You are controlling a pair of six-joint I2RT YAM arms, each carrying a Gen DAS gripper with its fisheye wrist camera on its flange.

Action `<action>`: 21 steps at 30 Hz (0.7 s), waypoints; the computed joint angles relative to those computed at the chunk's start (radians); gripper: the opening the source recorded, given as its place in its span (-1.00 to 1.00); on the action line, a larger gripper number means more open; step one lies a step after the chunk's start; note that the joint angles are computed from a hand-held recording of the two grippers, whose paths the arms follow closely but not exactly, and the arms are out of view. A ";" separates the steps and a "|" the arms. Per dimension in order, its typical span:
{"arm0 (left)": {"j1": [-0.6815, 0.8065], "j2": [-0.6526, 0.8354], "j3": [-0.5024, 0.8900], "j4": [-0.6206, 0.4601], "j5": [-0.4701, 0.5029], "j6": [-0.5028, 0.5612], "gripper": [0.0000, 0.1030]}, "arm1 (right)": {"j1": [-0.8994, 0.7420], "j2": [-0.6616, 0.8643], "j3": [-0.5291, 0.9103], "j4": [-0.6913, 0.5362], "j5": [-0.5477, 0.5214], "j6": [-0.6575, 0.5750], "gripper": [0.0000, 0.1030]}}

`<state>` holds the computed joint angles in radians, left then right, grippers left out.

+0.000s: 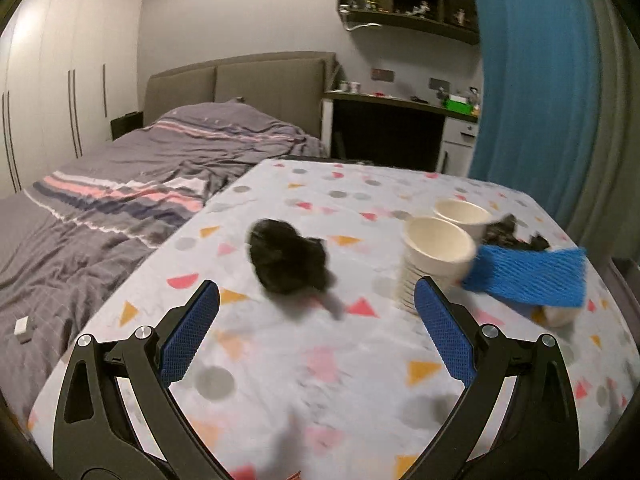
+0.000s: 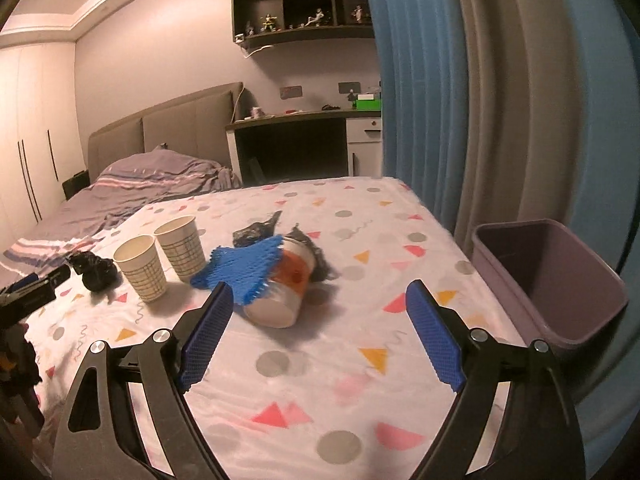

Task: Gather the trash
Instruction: 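Move both open tools back over the trash on the bed, then grasp the black plastic bag with left tool while right tool grasps blue mesh sleeve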

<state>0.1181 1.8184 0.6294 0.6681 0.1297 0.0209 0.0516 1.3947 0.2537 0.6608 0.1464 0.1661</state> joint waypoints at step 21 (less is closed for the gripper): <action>0.070 0.330 0.485 -0.363 0.178 -0.007 -0.79 | 0.104 0.275 0.244 -0.051 0.038 0.030 0.61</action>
